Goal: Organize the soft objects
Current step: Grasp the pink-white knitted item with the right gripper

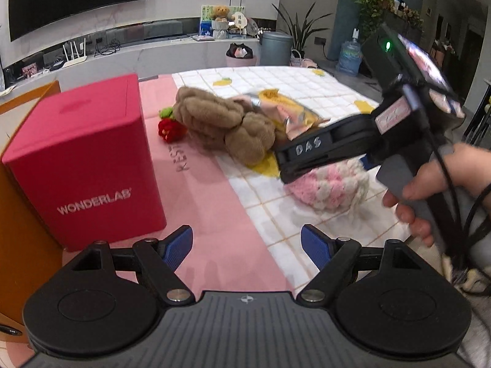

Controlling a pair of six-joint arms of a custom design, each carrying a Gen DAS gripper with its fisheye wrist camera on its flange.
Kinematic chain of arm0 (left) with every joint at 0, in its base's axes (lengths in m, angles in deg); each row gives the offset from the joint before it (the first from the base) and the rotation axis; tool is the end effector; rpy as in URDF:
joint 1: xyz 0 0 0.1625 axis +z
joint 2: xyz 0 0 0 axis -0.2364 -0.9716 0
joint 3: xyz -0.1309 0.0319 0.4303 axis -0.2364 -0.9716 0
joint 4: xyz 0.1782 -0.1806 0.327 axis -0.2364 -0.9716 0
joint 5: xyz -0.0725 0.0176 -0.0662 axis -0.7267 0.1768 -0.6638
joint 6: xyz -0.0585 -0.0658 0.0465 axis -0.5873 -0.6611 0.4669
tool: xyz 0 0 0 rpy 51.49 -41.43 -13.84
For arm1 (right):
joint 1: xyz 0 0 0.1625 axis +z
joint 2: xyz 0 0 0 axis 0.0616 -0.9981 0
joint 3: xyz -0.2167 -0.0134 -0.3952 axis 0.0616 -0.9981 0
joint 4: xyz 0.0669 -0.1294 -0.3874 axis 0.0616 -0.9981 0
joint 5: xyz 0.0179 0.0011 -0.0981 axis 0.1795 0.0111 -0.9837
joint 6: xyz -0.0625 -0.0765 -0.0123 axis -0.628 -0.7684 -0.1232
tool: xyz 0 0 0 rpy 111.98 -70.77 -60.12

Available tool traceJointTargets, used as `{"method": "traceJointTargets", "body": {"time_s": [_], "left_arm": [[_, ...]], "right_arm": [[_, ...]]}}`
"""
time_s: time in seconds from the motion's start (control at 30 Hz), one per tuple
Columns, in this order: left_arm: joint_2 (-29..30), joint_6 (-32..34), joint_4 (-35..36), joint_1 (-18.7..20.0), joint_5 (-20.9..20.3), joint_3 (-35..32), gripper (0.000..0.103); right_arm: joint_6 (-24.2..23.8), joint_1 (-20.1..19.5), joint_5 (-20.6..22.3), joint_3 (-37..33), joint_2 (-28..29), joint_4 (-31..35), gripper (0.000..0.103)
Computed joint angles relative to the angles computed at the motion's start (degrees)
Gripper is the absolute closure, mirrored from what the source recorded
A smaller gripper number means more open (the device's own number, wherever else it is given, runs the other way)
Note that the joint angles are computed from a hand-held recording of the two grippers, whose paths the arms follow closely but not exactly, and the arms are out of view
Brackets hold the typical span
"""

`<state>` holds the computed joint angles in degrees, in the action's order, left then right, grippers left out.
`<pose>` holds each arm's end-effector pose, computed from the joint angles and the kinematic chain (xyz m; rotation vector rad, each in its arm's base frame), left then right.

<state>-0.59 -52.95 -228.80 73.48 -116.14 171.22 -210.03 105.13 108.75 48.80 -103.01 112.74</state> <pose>-0.1276 -0.5272 0.2420 1.5530 2.4277 -0.4010 0.2157 -0.4969 0.1092 -0.5336 -2.0955 0.9358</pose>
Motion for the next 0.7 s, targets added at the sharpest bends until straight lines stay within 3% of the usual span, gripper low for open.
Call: {"method": "traceJointTargets", "body": {"time_s": [0.2, 0.3, 0.37, 0.47, 0.53, 0.7], "left_arm": [[-0.1, 0.0, -0.5, 0.7, 2.7, 0.7, 0.009], [-0.6, -0.6, 0.6, 0.8, 3.2, 0.7, 0.009], [-0.8, -1.1, 1.4, 0.7, 3.2, 0.6, 0.009], [-1.2, -1.5, 1.7, 0.4, 3.1, 0.5, 0.009], [-1.5, -1.8, 1.8, 0.2, 3.0, 0.6, 0.009], [-2.0, -2.5, 2.3, 0.0, 2.7, 0.4, 0.009]], "right_arm": [[-1.1, -0.5, 0.4, -0.7, 1.0, 0.6, 0.003], [-4.0, -0.2, 3.0, -1.7, 2.7, 0.5, 0.002], [-6.9, 0.3, 4.7, -0.8, 2.8, -3.4, 0.002], [-2.2, 0.7, 6.3, -1.2, 3.9, -2.6, 0.002], [-2.0, 0.9, 6.8, -1.1, 4.0, -3.3, 0.002], [-7.9, 1.3, 7.3, 1.8, 2.7, -10.2, 0.002]]}}
